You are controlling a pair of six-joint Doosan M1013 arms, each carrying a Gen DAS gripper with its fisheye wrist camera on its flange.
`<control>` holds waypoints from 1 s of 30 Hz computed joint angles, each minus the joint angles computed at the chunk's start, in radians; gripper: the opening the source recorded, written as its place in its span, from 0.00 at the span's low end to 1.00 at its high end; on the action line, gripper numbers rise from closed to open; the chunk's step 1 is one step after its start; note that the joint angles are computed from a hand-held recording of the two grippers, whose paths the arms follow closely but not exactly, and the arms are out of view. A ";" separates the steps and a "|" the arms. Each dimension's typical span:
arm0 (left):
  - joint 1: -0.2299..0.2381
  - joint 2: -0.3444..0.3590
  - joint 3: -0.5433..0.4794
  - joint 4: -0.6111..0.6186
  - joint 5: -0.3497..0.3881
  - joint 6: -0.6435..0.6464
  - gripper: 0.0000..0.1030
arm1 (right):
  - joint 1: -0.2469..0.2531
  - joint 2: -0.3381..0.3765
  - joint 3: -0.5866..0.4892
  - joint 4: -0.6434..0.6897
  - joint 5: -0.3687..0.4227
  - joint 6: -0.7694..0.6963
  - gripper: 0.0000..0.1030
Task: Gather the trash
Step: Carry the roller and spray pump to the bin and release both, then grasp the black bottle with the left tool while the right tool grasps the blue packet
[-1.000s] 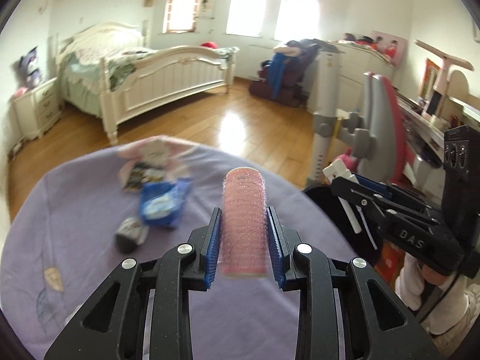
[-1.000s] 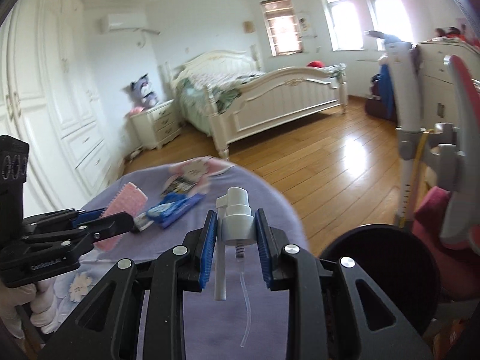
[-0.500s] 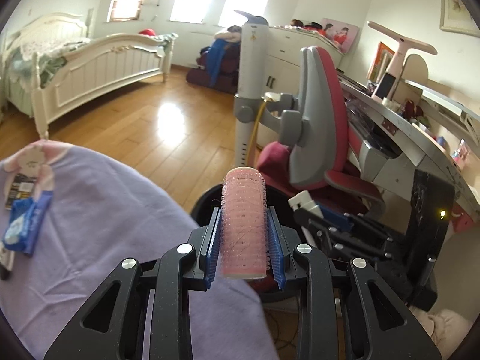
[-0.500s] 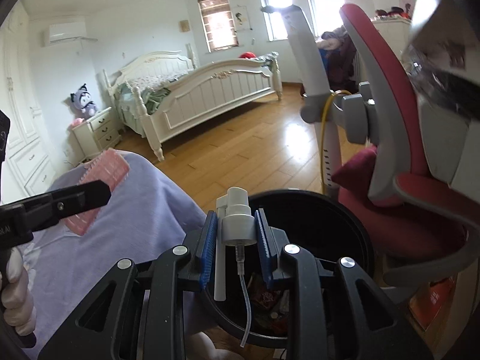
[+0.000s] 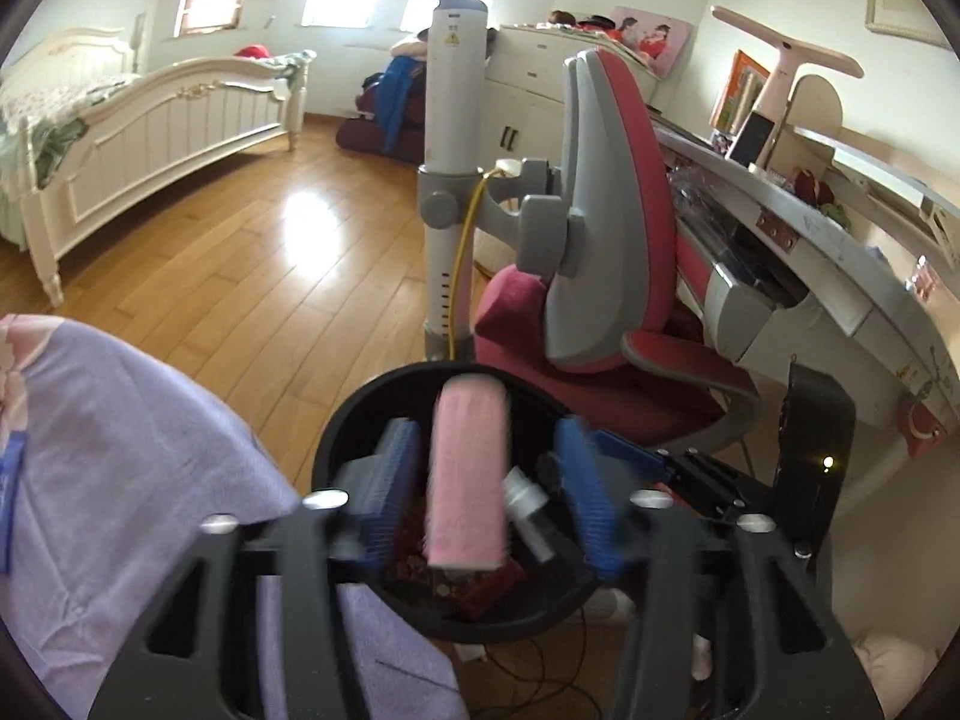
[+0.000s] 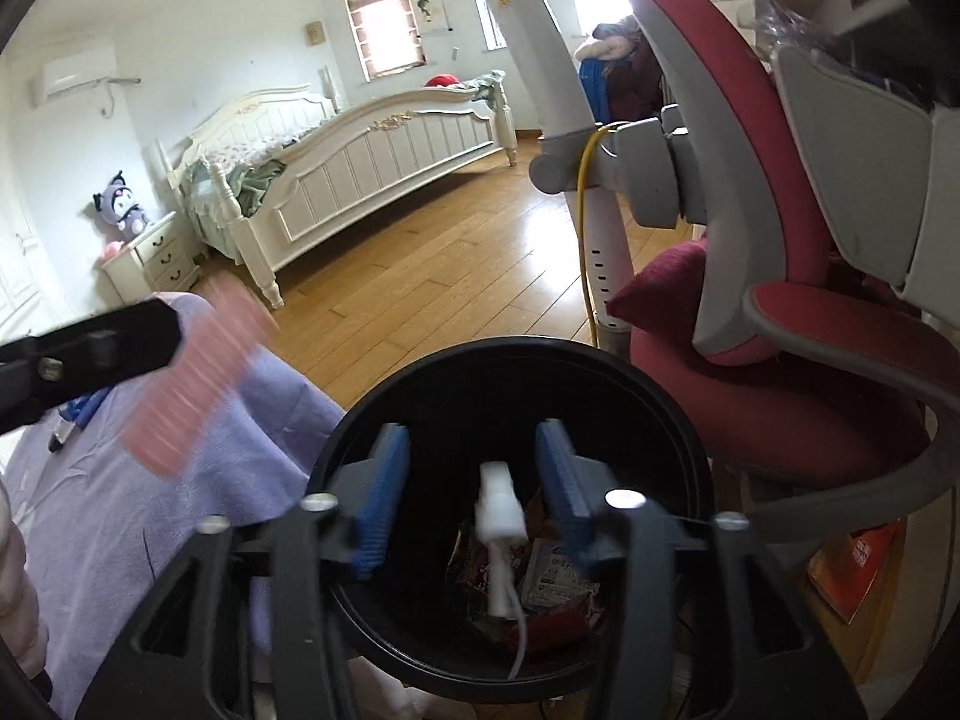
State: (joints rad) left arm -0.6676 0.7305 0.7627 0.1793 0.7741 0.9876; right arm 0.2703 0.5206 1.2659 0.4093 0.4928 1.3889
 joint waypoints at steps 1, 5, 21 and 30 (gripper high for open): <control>-0.002 -0.010 0.015 0.022 -0.018 -0.023 0.72 | -0.002 -0.003 0.005 0.008 -0.006 -0.003 0.69; -0.005 -0.043 0.063 0.088 -0.033 -0.079 0.72 | -0.001 -0.011 0.014 0.051 -0.005 -0.058 0.70; 0.037 -0.326 0.486 0.500 0.006 -0.607 0.77 | 0.085 0.033 -0.136 0.227 0.153 -0.346 0.70; 0.106 -0.406 0.619 0.453 0.080 -0.564 0.77 | 0.158 0.110 -0.309 0.222 0.306 -0.399 0.70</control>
State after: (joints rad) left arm -0.5616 0.3249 1.3813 0.6324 0.8537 0.4238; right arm 0.4284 0.6311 0.9574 0.6318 0.7984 0.9904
